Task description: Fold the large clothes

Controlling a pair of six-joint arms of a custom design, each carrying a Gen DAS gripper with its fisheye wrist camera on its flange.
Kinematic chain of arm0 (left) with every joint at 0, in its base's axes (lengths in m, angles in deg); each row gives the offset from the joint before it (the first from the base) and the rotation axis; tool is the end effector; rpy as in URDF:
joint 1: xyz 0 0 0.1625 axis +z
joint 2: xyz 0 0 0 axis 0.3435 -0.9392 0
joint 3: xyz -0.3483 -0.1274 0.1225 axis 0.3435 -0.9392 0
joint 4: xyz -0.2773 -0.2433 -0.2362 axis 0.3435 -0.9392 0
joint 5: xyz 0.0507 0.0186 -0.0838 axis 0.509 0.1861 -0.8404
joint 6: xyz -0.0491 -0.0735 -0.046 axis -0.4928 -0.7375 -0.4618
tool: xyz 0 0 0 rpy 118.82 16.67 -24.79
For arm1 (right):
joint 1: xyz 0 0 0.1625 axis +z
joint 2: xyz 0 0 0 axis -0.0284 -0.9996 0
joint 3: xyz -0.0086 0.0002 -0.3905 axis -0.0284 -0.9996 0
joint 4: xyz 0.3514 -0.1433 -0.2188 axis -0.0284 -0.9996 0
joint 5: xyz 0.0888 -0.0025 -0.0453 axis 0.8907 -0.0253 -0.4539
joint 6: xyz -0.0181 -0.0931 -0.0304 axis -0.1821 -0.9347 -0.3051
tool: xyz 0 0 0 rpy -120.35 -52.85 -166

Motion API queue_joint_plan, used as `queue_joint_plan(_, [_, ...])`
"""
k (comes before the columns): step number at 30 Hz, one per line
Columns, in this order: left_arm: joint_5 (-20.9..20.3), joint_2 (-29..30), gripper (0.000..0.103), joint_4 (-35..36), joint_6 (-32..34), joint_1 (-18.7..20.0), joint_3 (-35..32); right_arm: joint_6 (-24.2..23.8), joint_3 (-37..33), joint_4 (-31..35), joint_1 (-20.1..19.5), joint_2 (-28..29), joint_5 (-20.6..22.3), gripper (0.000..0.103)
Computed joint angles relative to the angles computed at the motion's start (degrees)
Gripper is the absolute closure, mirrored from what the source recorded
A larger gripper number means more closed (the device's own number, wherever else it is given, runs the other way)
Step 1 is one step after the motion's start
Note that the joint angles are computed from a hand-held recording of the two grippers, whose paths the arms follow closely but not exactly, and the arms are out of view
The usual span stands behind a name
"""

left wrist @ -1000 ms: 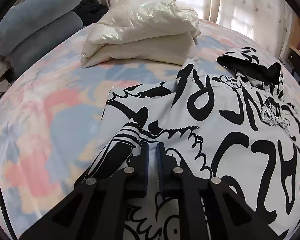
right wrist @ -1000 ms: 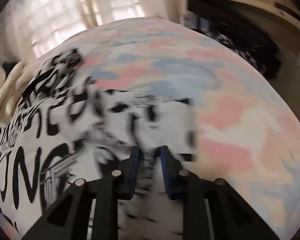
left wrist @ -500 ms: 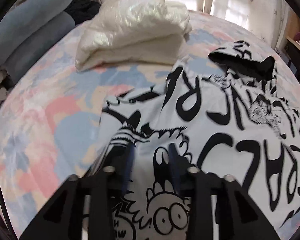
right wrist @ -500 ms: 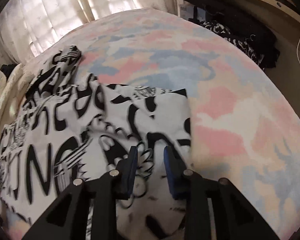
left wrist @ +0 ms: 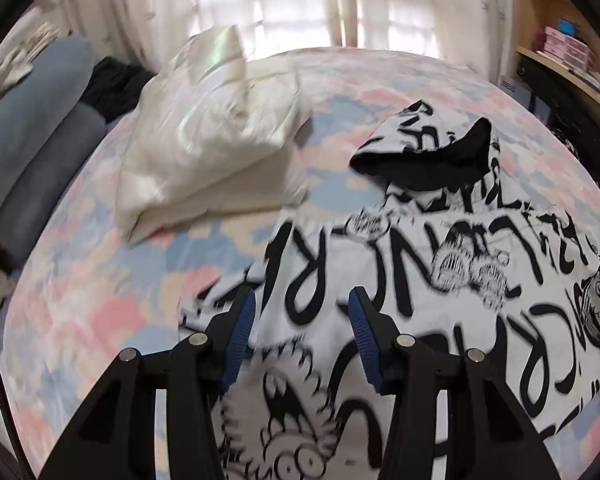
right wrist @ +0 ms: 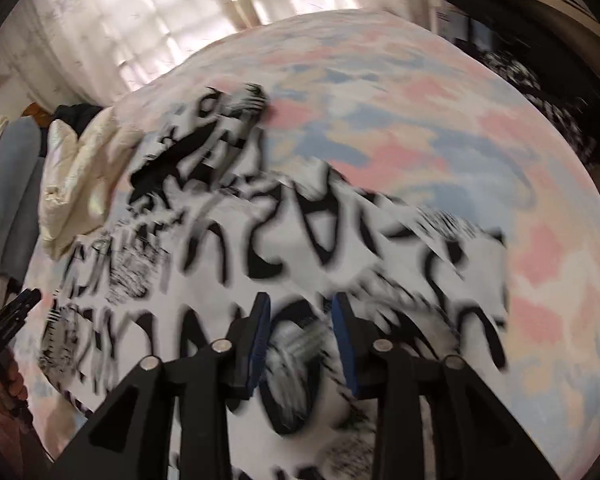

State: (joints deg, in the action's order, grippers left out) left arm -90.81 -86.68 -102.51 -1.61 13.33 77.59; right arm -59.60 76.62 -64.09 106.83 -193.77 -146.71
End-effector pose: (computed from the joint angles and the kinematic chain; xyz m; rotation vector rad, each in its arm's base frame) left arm -0.1837 -0.3817 0.2893 0.4555 2.1770 -0.7596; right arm 0.1712 -0.3485 0.3003 0.0789 -2.4919 0.7413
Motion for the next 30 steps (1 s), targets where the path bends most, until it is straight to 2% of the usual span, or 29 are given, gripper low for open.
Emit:
queue_joint_plan(4, [0.93, 7.48, 0.056, -9.44, 8.9, 2.24, -4.05, -0.72, -6.24, -1.38, 0.83, 7.62, 2.07, 0.062])
queue_joint_plan(5, [1.0, 10.0, 0.052, -12.61, 11.65, 3.03, -5.51, -0.98, -8.27, -1.79, 1.05, 10.01, 2.28, 0.062])
queue_joint_plan(7, [1.76, 15.8, 0.045, -19.97, 17.67, 4.73, -8.7, -2.05, -12.35, -2.68, 1.05, 14.6, 2.89, 0.058])
queue_joint_plan(9, [2.4, 21.51, 0.044, -26.69, 23.15, 6.26, -11.87, -2.82, -16.78, -4.24, 0.65, 19.48, 3.48, 0.057])
queue_joint_plan(12, [1.66, 30.55, 0.044, -33.02, 28.46, 9.18, -18.61, -2.5, -23.88, -5.13, -0.98, 26.68, 5.38, 0.053])
queue_joint_plan(14, [1.41, 36.5, 0.044, -35.14, 29.54, 11.3, -23.78, -1.09, -28.26, -5.37, -2.09, 31.1, 5.31, 0.053])
queue_joint_plan(18, [-1.66, 44.8, 0.044, -36.88, 28.77, 14.83, -31.63, 0.27, -34.86, -9.8, -4.67, 38.12, 11.09, 0.053])
queue_joint_plan(21, [-3.03, 49.38, 0.044, -38.45, 30.38, 16.62, -35.24, 1.36, -40.16, -9.02, -5.37, 43.13, 13.76, 0.053])
queue_joint_plan(23, [-2.82, 51.68, 0.044, -38.21, 30.64, 17.42, -36.91, 1.94, -44.06, -6.94, -5.4, 46.83, 11.74, 0.053])
queue_joint_plan(26, [-3.47, 53.79, 0.044, -36.45, 29.95, 18.37, -38.61, 2.07, -47.65, -5.57, -6.26, 50.35, 11.08, 0.053])
queue_joint_plan(30, [-3.64, 54.67, 0.044, -35.72, 30.86, 18.58, -38.25, 3.87, -48.84, -1.12, -7.17, 50.93, 6.44, 0.054])
